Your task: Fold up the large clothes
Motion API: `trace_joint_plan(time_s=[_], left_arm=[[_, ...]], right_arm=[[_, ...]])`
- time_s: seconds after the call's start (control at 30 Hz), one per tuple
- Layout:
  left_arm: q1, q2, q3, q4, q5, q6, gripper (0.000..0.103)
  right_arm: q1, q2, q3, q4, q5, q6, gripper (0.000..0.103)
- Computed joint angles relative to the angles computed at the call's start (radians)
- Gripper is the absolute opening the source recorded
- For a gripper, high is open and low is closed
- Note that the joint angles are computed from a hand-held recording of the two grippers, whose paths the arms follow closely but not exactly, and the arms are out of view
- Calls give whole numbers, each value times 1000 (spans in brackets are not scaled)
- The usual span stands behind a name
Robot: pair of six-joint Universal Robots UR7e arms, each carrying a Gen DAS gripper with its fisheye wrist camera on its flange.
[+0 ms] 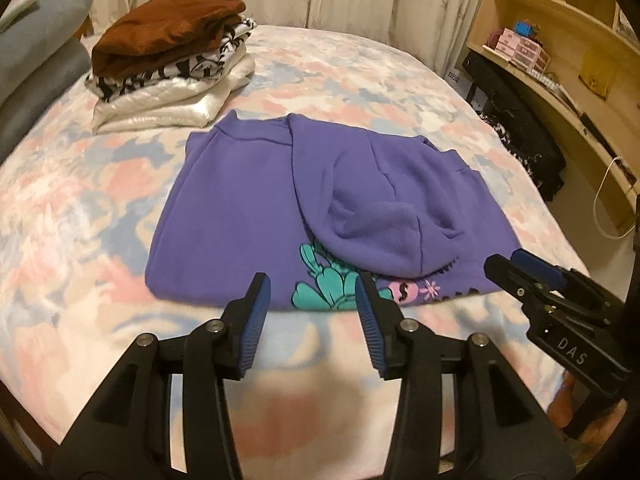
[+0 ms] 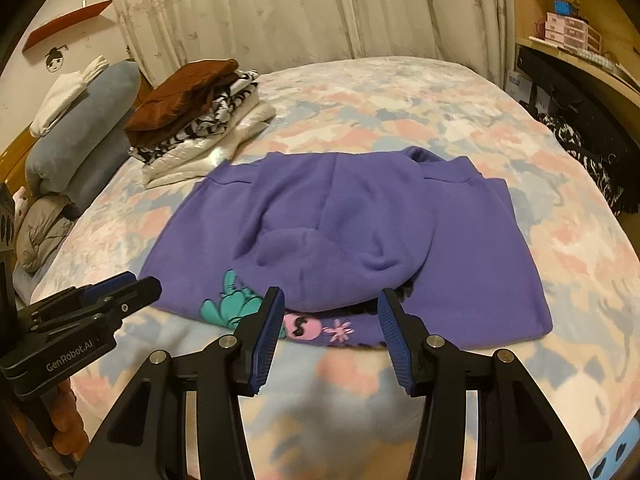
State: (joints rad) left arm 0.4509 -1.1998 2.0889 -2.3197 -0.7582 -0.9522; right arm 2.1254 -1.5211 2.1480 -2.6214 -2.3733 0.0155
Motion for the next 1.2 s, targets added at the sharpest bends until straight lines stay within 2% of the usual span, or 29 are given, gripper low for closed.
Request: trace_joint_plan(time_s=[0.13,0.23,0.53,0.63,0.8,1.07,1.1,1.17,1.2], left_arm=[[10,-36,70,-129,-64,-3,61],[53,-48,135,-306,-150,10,61],[195,-5,236,-546,-222,-73,62],[215,22,248,-637,-214,-40,62],[261,68,223,-708,-204,20,62],[343,143,118,-742,-203,123,61],[350,150,106,-751,-199,138,60],[360,166,78,-758,-183,160,48],[360,174,69,-774,-167,175,39]], right_arm=[[29,-2,9,23,3,24,49],[40,6,21,22,14,38,49],[-31,59,27,-59,52,-37,49],[-56,91,16,-89,59,-67,49],[-99,140,-3,-127,83,-105,49],[-153,211,-47,-176,97,-145,49],[-157,217,-53,-182,98,-151,49],[-162,235,-67,-222,96,-178,47],[-160,240,-70,-237,92,-184,46]])
